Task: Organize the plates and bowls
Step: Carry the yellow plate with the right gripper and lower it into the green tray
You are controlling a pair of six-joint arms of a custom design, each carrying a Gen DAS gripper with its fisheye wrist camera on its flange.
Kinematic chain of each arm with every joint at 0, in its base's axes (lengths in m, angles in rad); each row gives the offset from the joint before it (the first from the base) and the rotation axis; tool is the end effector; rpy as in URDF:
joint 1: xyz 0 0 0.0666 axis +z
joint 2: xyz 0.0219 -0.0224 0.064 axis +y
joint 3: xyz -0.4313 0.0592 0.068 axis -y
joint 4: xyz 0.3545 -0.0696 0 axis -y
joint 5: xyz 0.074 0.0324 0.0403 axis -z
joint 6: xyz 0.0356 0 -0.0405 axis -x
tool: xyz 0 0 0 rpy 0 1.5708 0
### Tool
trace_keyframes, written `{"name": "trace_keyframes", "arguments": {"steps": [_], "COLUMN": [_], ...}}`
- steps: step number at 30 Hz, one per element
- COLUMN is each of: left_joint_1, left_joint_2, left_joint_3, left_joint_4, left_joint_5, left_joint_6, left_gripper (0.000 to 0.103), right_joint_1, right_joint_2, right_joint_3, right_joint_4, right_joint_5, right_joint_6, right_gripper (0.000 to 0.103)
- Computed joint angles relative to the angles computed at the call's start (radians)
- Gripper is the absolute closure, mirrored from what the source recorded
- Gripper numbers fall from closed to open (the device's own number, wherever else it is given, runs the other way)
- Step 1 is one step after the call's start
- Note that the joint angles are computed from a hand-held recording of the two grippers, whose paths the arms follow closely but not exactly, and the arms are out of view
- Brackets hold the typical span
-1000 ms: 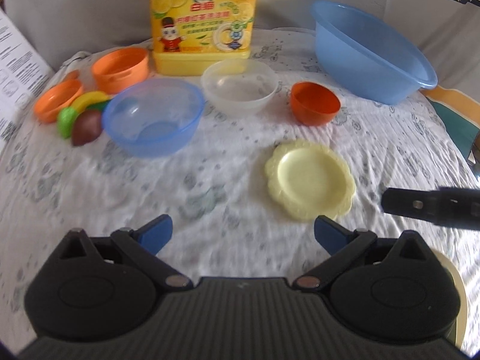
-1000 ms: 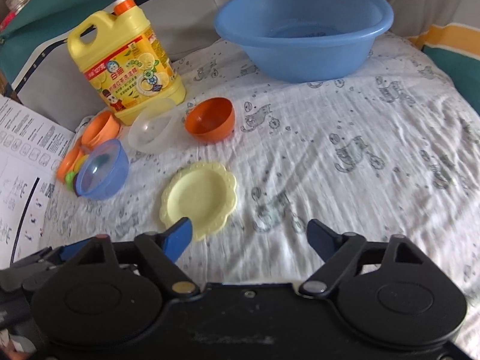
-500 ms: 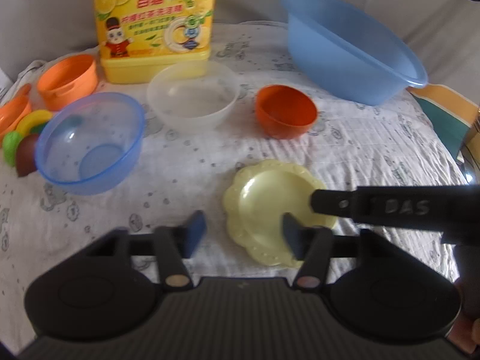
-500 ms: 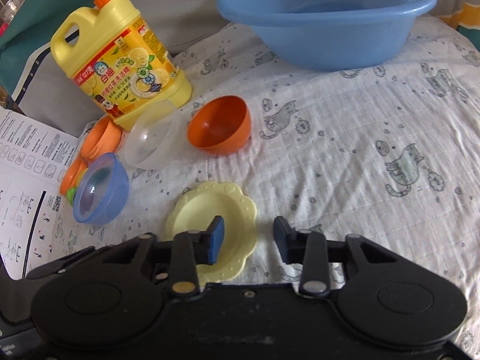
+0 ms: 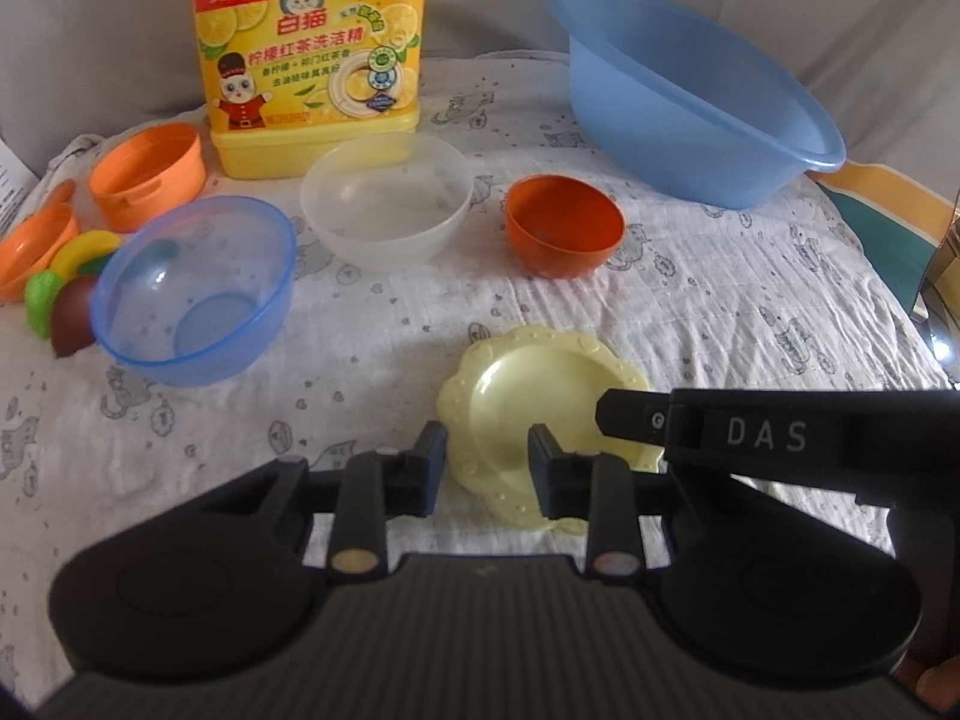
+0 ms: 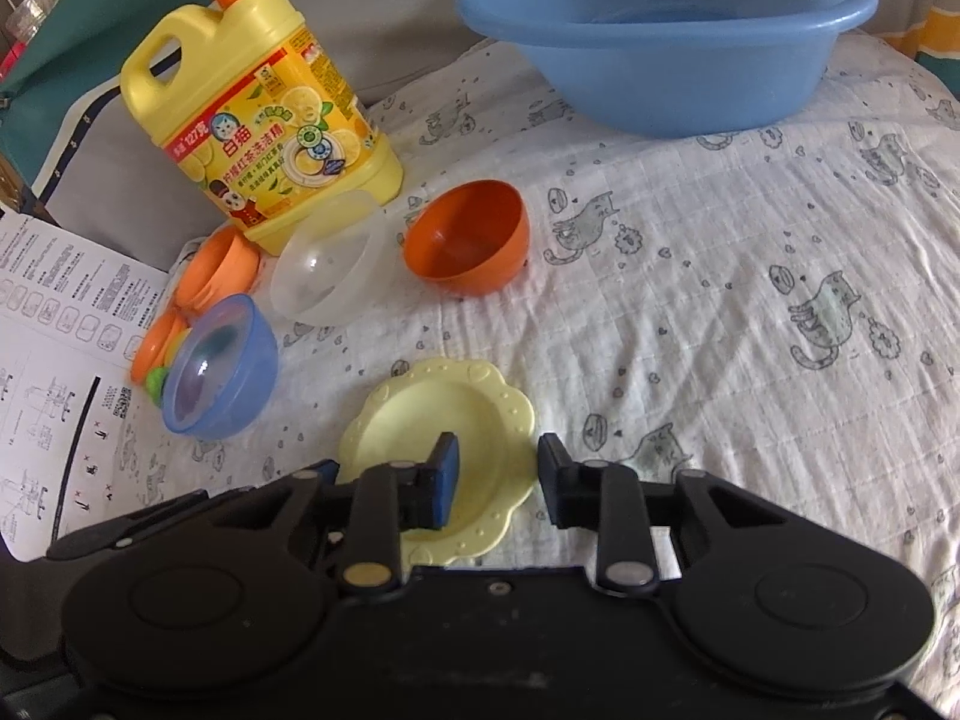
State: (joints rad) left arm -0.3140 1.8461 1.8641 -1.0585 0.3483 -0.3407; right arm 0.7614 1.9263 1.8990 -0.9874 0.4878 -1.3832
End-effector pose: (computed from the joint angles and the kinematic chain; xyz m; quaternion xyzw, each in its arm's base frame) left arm 0.5793 -0.2013 0.4407 0.3486 0.8854 -0.1638 0.2603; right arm 0.4791 0.4331 0.4119 0.3486 0.8681 0.1229 0.3313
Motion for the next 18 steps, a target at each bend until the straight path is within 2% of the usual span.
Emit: {"name": "trace_keyframes", "arguments": {"steps": [4, 12, 18], "left_joint_1": [0.008, 0.037, 0.046], "left_joint_2": [-0.027, -0.106, -0.176], "left_joint_3": [-0.013, -0.061, -0.112], "left_joint_4": [-0.008, -0.023, -0.041], "left_joint_5": [-0.008, 0.030, 0.058], "left_joint_6": [-0.002, -0.006, -0.027], "left_gripper": [0.074, 0.074, 0.074], "right_joint_1": [0.019, 0.075, 0.136], "right_joint_2": [-0.008, -0.033, -0.068], "right_joint_3": [0.018, 0.044, 0.032], "right_joint_4": [-0.017, -0.066, -0.107], "right_joint_5": [0.019, 0.078, 0.131], "right_joint_6": [-0.002, -0.010, -0.057], "right_gripper": [0.074, 0.074, 0.074]}}
